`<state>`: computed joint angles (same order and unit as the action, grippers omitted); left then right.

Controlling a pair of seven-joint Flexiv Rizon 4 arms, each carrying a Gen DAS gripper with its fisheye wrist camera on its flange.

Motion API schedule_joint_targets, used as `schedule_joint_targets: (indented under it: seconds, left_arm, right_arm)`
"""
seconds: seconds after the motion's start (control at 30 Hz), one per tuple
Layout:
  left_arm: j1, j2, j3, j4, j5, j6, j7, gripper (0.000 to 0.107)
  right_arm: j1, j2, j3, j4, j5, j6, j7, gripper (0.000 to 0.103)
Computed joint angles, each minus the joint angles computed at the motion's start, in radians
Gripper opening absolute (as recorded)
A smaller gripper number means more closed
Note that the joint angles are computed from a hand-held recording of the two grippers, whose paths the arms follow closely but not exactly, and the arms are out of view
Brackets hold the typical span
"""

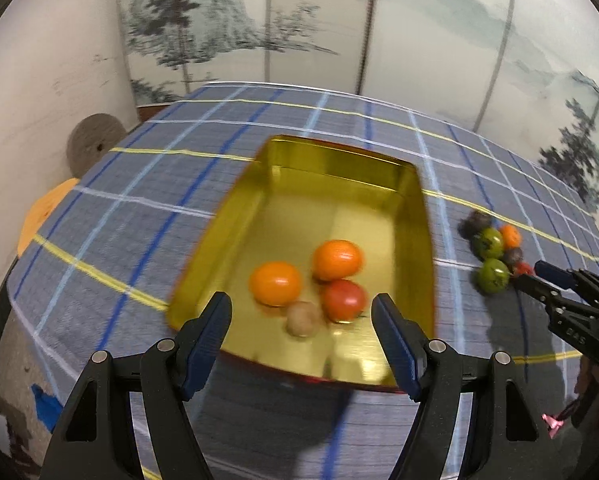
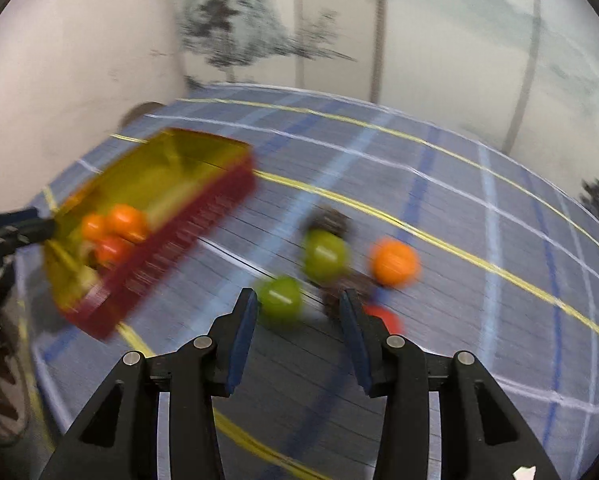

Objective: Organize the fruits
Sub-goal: 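Move the right gripper to the fruit cluster and grasp the red tomato, then grasp the large green tomato with the left gripper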

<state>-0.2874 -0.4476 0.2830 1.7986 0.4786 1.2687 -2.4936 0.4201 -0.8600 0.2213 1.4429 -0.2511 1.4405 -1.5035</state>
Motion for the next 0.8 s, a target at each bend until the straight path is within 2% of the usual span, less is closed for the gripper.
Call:
schedule_joint_targets:
  seconds: [0.1,0.23,0.57,0.63,0.67,0.8]
  left_arm:
    - [0.003,-0.025,-0.031,-0.036,-0.017,-0.003,0.043,0.073]
    - [0.001,-0.065,-0.06,-0.085,-0.059,-0.008,0.107,0.073]
    - [-0.029,-0.149,-0.076,-0.187,-0.146,-0.032,0.225,0.073]
    - [-0.03,-0.166,-0.086,-0.207,-0.168,-0.038,0.249,0.073]
    - [-0.033,-0.173,-0.087,-0.216,-0.176,-0.04,0.258,0.073]
    - [-0.048,-0.198,-0.085,-0.244,-0.195,-0.044,0.286,0.073]
  right_arm:
    - [-0.011,-0.005,-0.03,0.013,0.004,-0.01,0.016,0.041]
    - [-0.053,-0.034,0.012,-0.018,0.024,-0.038,0.001,0.041]
    - [-0.065,-0.085,0.047,-0.09,0.048,-0.056,-0.067,0.04]
    - [-0.063,-0.089,0.048,-0.094,0.052,-0.053,-0.076,0.038]
    - [-0.065,-0.09,0.053,-0.096,0.054,-0.052,-0.084,0.031]
    - [-0.072,-0.085,0.063,-0.088,0.068,-0.05,-0.102,0.03]
